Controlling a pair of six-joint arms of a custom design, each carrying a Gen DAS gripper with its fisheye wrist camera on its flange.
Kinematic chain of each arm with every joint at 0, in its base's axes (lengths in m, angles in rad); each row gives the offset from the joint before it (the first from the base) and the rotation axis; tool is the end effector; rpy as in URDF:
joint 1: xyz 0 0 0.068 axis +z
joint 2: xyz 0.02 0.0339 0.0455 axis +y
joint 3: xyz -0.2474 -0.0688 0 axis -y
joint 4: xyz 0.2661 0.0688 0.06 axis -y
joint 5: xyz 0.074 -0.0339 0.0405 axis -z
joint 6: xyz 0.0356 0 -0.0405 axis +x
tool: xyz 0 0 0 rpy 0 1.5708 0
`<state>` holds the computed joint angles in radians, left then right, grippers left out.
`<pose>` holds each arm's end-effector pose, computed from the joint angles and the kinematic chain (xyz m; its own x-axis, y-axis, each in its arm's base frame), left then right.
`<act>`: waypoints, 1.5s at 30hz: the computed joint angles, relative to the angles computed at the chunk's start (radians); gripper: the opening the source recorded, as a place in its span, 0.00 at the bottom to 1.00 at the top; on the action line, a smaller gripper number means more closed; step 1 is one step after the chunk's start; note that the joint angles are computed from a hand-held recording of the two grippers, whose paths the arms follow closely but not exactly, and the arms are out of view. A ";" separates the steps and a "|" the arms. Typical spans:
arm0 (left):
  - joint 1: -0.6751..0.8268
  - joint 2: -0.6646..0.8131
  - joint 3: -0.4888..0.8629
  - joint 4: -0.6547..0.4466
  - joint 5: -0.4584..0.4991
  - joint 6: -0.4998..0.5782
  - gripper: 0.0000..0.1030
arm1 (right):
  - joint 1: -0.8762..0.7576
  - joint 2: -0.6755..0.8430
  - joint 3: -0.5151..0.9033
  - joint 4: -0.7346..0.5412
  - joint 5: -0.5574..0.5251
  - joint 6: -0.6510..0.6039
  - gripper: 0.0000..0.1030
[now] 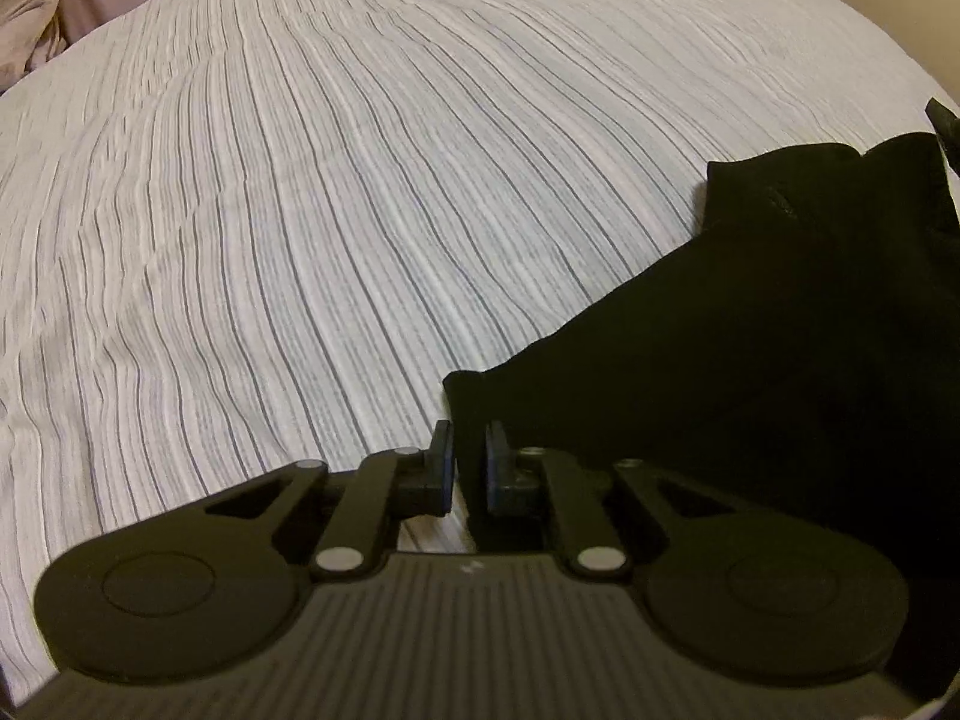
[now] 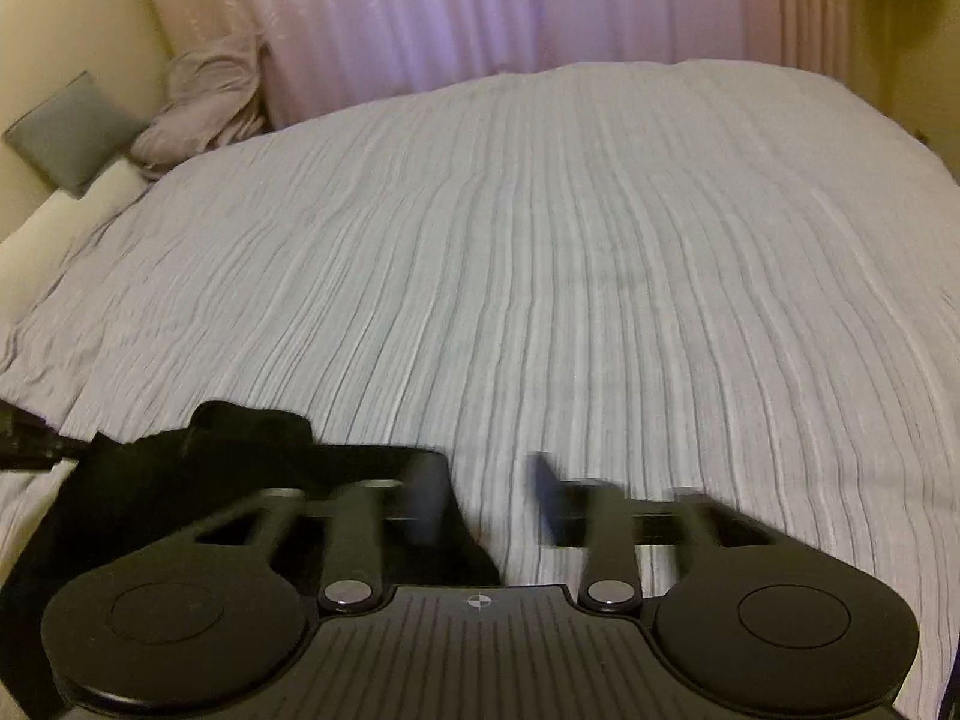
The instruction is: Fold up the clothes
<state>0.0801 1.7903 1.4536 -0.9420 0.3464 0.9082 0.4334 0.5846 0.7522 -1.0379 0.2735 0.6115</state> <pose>0.3756 0.0180 0.2207 -0.5697 0.6982 -0.4335 0.7662 0.6420 0.0270 0.1273 0.0483 0.2708 -0.7095 0.2807 -0.6463 0.1966 0.9597 0.2010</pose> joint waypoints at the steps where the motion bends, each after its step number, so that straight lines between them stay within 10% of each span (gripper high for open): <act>1: -0.001 -0.002 -0.005 0.004 -0.002 0.000 0.08 | 0.018 -0.004 -0.006 -0.003 0.004 -0.014 0.72; 9: 0.005 0.005 -0.027 0.023 0.022 -0.024 0.06 | -0.085 0.079 -0.139 0.138 -0.190 -0.182 0.70; 11: 0.013 -0.023 -0.043 0.029 0.042 -0.012 0.03 | -0.136 0.129 -0.147 0.179 -0.250 -0.183 0.20; 16: 0.054 -0.076 0.014 -0.022 0.120 -0.028 0.03 | -0.014 0.176 -0.009 0.065 -0.096 -0.046 0.11; 22: 0.042 -0.047 0.131 -0.060 0.164 -0.073 0.03 | -0.054 0.146 0.106 -0.003 -0.055 -0.046 0.10; 32: -0.029 -0.003 -0.033 0.135 -0.027 -0.176 0.11 | -0.047 0.252 -0.030 0.168 -0.047 -0.010 0.13; 34: -0.002 -0.027 -0.035 0.101 -0.025 -0.175 0.16 | -0.020 0.251 -0.028 0.149 -0.021 0.030 0.43; 35: 0.013 -0.047 -0.038 0.082 -0.018 -0.166 0.16 | 0.012 0.230 -0.015 0.108 0.007 0.061 0.61; 39: 0.079 -0.139 -0.067 -0.008 0.011 -0.105 0.16 | 0.198 0.169 0.063 -0.077 0.093 0.236 0.62; 45: 0.222 -0.373 -0.206 -0.303 0.114 0.133 0.16 | 0.835 0.304 0.216 -0.308 0.260 0.819 0.62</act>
